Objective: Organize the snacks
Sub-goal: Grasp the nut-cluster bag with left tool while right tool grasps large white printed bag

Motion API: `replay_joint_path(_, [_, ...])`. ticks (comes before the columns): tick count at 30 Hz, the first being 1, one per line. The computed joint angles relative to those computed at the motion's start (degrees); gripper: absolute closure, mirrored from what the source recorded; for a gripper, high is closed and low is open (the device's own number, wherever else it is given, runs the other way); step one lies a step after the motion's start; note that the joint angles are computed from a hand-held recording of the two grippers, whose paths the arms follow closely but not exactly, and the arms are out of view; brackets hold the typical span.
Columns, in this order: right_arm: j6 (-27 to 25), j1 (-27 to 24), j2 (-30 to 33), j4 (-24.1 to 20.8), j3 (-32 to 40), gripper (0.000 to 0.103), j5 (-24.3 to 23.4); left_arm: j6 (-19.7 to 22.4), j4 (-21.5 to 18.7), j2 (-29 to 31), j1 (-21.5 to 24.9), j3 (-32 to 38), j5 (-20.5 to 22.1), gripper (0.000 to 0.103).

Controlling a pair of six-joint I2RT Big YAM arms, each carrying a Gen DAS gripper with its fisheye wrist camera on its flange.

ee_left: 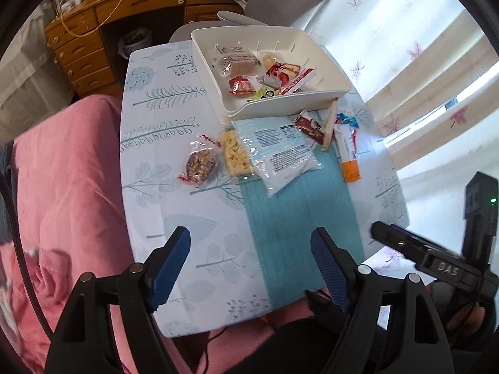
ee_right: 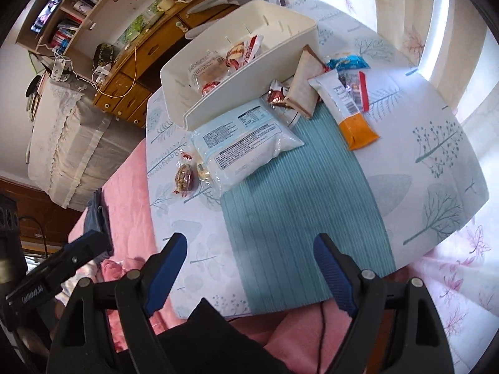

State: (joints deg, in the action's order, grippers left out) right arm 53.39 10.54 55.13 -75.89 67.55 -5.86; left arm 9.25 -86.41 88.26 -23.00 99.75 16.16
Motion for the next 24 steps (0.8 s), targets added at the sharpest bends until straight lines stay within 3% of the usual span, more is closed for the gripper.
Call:
replay_joint_path(5, [-2.5,2.4,0.2,-0.6,-0.5,0.019,5.9,2.4,-0.3,1.0,0.7,-1.6,-0.5,0.025])
replay_joint_path(9, [-7.0,3.7,0.6,1.1,-1.5,0.019,9.0,2.6,1.8,1.6,0.8,-3.5,-3.7,0.025])
replay_joint_path(17, [-24.0,4.8,5.0,7.2,-2.3,0.019,14.5,-0.1,8.9,4.5,1.3,-5.1,-5.6,0.025])
replay_joint_path(24, [-36.6,5.3,10.2,10.1,-3.5,0.019,17.5,3.0,14.4,9.6,1.2,-3.7,-5.3,0.025])
